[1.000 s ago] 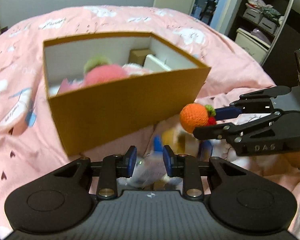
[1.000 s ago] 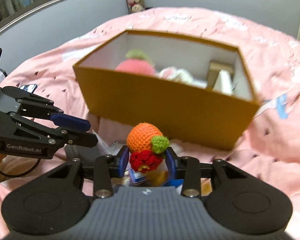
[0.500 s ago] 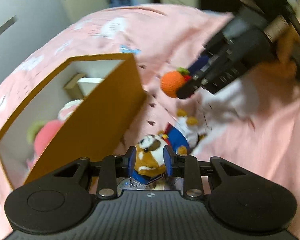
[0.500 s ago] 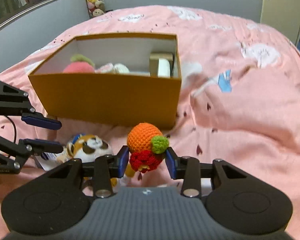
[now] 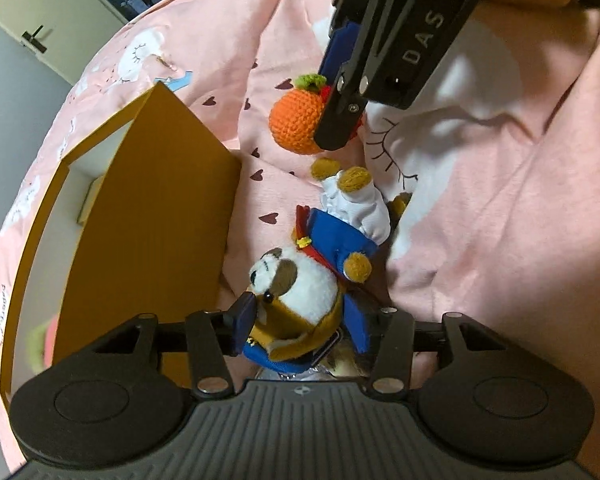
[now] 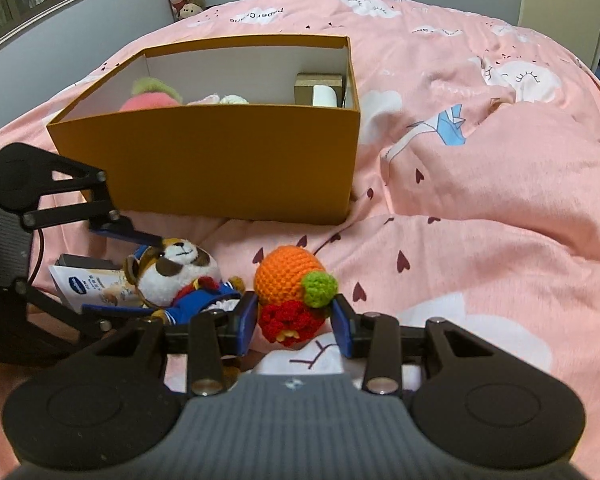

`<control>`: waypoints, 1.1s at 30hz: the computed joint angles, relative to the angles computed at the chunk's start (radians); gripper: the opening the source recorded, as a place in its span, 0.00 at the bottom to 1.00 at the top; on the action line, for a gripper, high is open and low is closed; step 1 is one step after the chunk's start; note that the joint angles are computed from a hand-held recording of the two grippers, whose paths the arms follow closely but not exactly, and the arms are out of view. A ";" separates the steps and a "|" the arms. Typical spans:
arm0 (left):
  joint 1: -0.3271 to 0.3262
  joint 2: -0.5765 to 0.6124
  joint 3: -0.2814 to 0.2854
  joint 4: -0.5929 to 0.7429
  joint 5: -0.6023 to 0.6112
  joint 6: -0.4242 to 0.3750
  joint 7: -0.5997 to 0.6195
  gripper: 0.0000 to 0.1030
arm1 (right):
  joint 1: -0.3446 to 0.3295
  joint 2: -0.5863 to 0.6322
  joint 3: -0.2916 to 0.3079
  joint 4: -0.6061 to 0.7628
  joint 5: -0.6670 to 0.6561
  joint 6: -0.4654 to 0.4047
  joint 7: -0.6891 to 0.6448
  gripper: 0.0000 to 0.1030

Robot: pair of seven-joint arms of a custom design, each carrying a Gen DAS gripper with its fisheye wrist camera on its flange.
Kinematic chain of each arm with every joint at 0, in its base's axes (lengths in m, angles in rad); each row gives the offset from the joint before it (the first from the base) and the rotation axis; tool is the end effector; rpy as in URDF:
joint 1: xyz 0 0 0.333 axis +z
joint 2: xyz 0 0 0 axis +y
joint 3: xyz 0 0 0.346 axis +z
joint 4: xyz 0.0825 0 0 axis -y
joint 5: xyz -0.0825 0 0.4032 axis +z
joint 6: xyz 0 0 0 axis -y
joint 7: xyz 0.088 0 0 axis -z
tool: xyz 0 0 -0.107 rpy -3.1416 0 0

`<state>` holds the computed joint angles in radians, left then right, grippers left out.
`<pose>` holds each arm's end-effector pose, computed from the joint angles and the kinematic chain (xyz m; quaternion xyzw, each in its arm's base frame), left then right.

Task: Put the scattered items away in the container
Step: 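Grasp plush dog with left tool while right tool holds crochet fruit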

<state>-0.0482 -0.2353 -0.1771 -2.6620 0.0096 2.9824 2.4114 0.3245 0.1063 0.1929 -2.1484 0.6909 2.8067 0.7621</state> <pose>0.4458 -0.1031 0.3921 -0.2328 0.9333 -0.1053 0.2522 0.5441 0.2716 0.4246 -0.8619 0.3884 -0.0827 0.3153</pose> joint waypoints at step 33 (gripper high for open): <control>-0.288 -0.210 0.273 -0.094 -0.326 0.038 -0.198 0.45 | 0.003 -0.018 0.011 0.010 0.123 0.028 -0.105 0.41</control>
